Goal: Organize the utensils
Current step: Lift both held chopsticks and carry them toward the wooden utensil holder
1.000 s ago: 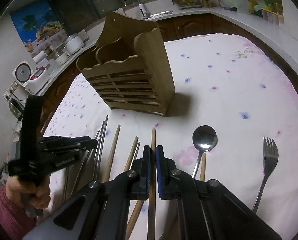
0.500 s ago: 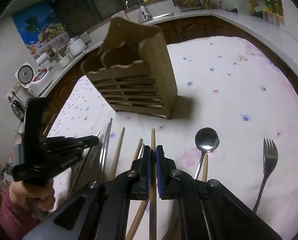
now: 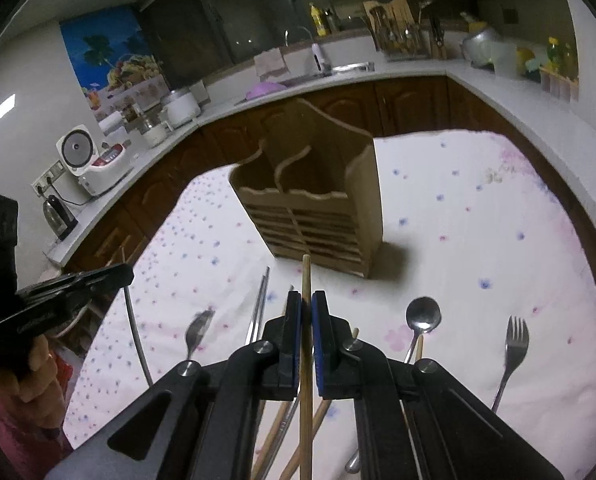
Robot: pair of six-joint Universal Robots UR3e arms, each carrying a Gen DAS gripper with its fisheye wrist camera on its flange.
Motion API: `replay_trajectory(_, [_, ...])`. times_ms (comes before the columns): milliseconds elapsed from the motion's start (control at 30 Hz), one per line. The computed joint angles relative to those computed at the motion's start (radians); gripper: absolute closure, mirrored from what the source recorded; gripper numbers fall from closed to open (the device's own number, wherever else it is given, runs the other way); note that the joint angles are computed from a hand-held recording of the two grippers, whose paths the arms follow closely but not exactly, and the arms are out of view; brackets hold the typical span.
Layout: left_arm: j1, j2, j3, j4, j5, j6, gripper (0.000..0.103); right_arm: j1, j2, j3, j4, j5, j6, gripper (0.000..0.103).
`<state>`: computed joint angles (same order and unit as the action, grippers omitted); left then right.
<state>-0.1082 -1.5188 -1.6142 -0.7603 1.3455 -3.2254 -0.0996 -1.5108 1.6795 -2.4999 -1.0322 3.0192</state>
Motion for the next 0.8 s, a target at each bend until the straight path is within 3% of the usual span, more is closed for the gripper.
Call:
replay_trajectory(467, [0.044,0.109,-0.06,0.042,-0.033,-0.041,0.1,-0.017,-0.061,-0.002,-0.04,0.012,0.036,0.098])
replay_trajectory(800, [0.088,0.045,0.064,0.129,-0.068,-0.075,0.1,-0.018,-0.013,-0.094,-0.177,-0.002,0.163,0.098])
